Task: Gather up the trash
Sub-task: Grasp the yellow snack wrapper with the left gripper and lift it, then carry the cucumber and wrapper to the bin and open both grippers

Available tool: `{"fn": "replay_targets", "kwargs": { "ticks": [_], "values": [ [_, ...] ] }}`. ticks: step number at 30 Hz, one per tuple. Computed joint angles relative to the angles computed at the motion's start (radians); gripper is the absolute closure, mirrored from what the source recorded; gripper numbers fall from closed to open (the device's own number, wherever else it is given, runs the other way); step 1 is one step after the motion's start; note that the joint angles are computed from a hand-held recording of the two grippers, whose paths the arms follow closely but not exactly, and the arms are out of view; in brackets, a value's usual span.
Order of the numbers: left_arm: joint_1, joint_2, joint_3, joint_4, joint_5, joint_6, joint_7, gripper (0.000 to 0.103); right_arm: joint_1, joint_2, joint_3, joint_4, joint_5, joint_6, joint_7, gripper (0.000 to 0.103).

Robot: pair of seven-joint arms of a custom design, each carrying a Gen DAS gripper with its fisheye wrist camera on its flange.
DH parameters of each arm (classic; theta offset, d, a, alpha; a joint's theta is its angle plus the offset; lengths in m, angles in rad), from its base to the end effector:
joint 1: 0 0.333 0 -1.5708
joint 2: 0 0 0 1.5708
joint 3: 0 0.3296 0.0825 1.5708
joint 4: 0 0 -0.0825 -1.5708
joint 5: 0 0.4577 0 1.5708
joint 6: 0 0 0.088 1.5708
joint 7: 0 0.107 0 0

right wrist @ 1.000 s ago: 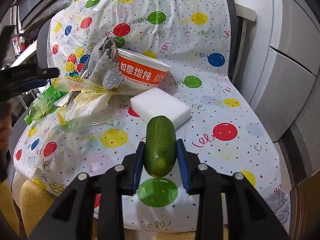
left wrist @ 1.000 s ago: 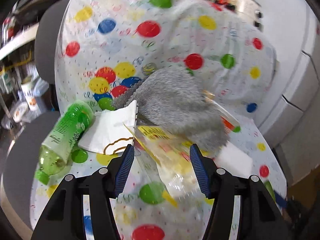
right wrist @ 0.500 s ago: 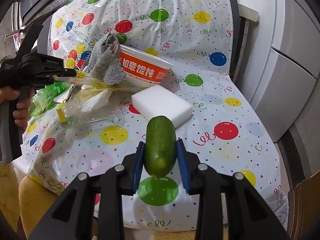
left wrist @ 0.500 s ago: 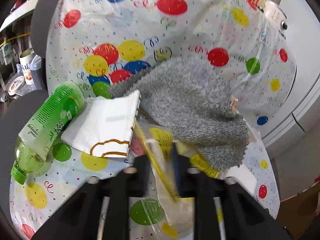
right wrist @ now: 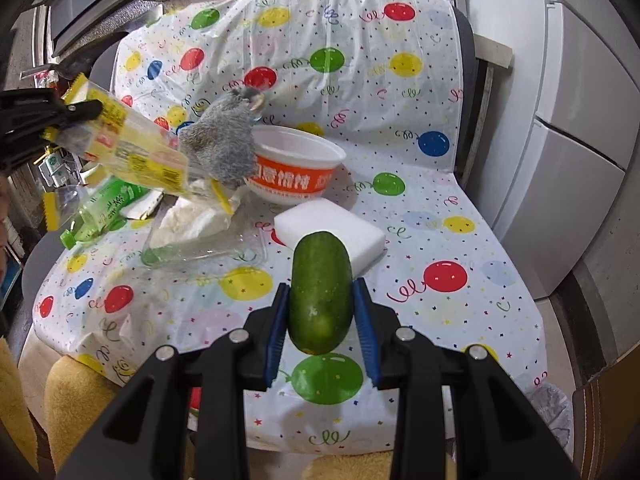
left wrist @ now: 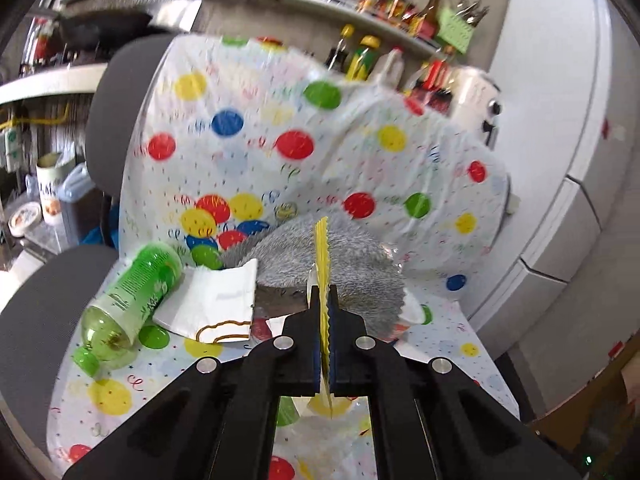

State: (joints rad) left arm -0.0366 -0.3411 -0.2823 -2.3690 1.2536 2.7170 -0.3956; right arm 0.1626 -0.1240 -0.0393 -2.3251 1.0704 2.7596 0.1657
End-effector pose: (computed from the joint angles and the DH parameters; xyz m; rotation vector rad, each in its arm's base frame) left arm 0.5023 -0.2082 0.4837 -1.9984 1.0503 -1.0064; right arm 0.5782 0.0345 0.4053 -2.1215 1.0911 -0.4884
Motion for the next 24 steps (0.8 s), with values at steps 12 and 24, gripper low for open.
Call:
{"fn": "replay_targets", "kwargs": {
  "ticks": [12,24],
  "values": [
    [0.031,-0.154,-0.063,-0.089,0.215,0.146,-0.26,0.101,-0.006,-0.051,-0.023,-0.022,0.049,-0.038,-0.03,0.071],
    [-0.06,0.059,-0.03,0.099,0.382,0.192,-0.278,0.101,-0.043,-0.046,-0.057,0.005,0.091,-0.011,-0.032,0.071]
  ]
}}
